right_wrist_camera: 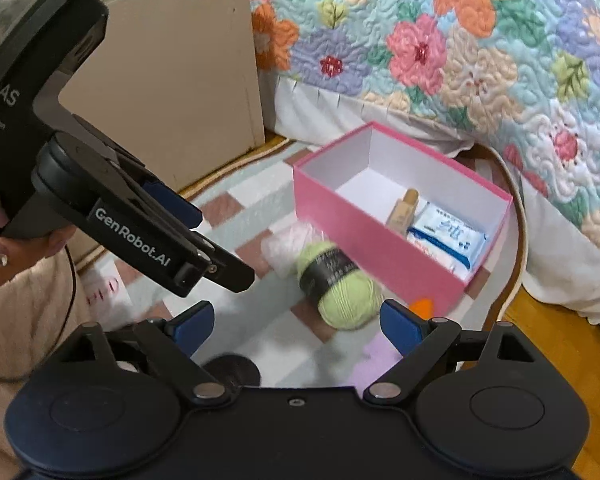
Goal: Organize objects
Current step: 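Lift the left tool out of the box and move to the lilac bunny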
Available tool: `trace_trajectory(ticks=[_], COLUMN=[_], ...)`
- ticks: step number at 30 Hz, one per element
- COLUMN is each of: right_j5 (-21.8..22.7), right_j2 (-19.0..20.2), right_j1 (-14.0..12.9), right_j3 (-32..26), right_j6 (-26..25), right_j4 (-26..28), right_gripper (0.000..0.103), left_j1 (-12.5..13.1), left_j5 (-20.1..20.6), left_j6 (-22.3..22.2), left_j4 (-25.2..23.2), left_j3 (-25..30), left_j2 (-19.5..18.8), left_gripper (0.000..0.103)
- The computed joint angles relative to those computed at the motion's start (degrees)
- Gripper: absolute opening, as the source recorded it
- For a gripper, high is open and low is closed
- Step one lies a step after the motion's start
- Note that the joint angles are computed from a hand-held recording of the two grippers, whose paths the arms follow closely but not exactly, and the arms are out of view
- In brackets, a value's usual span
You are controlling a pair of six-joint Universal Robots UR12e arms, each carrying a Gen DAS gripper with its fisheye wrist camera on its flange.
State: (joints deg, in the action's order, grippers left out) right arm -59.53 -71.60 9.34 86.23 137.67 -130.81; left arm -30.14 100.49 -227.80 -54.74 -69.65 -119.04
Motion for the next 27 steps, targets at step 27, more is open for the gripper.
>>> trace_trajectory(ticks=[27], right_j5=[-3.83], right_j2=[9.26], right_j1=[-2.25], right_j3=[6.97], right_j6=[12.42], right_j4=[-22.58], right_gripper=[0.092], left_j1=[0.29], left_j5=[-2.55], left_j6=[-3.1], left_j4=[15.55], left_j3=[-0.56], left_j2=[-9.41], left_gripper=[0.08])
